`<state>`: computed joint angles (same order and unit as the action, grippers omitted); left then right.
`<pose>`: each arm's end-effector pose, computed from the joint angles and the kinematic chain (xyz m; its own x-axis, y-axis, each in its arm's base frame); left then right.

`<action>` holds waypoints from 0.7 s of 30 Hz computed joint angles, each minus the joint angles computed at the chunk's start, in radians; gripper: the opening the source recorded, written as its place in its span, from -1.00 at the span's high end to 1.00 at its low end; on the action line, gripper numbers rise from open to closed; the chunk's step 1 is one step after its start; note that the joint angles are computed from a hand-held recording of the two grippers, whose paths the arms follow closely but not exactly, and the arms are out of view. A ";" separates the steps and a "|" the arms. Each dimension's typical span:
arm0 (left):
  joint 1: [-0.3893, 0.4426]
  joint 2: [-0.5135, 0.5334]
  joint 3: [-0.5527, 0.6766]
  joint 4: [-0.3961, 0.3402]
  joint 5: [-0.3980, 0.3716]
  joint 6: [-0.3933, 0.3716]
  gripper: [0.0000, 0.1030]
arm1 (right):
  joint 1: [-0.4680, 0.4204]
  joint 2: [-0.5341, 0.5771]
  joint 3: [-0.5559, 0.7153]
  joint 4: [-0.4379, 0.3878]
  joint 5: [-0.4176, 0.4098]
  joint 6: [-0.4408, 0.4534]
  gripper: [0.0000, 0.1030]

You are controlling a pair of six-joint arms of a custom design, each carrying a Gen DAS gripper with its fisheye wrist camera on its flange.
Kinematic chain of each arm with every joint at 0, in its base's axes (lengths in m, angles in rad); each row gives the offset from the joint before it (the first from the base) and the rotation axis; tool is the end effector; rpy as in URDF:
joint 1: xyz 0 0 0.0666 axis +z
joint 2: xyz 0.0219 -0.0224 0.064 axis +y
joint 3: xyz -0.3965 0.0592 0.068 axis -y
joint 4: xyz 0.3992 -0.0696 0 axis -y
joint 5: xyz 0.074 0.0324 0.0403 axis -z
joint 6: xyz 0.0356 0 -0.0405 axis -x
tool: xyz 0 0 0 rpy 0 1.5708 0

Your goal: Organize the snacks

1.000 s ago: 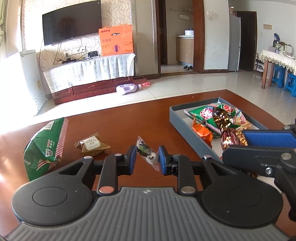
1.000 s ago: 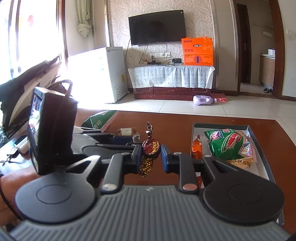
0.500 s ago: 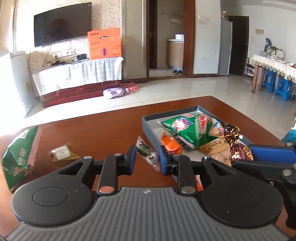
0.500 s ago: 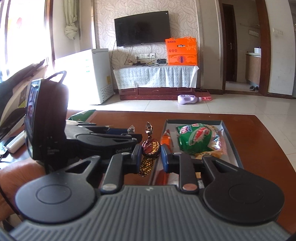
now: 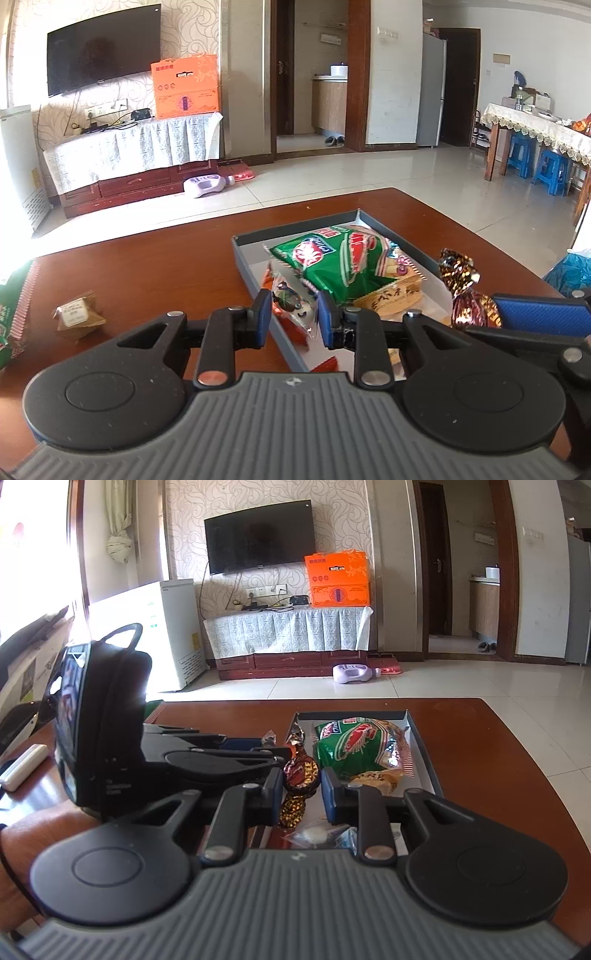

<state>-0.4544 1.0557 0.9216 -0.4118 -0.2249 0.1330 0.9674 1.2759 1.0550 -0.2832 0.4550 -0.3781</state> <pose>0.3395 -0.1575 0.3992 -0.4964 0.0986 -0.8625 0.1925 0.9813 0.0014 0.2708 0.3647 0.3909 -0.4472 -0.0645 -0.8921 -0.3833 0.9150 0.1260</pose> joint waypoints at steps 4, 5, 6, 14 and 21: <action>-0.011 0.019 0.013 0.011 0.008 -0.004 0.40 | -0.004 -0.007 -0.006 -0.011 0.006 -0.012 0.50; -0.015 0.025 0.018 0.012 0.006 -0.005 0.39 | -0.005 -0.010 -0.008 -0.014 0.011 -0.012 0.50; -0.017 0.030 0.022 0.015 0.007 -0.007 0.39 | -0.006 -0.012 -0.010 -0.015 0.013 -0.013 0.50; -0.039 0.074 0.046 0.028 0.008 -0.008 0.39 | -0.024 -0.025 -0.020 -0.029 0.016 -0.029 0.50; -0.040 0.110 0.061 0.040 0.025 0.005 0.39 | -0.034 -0.027 -0.023 -0.041 0.017 -0.041 0.50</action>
<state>-0.4946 1.1662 0.9825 -0.3715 -0.1995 0.1376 0.9336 1.2486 1.0319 -0.3243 0.4721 -0.4191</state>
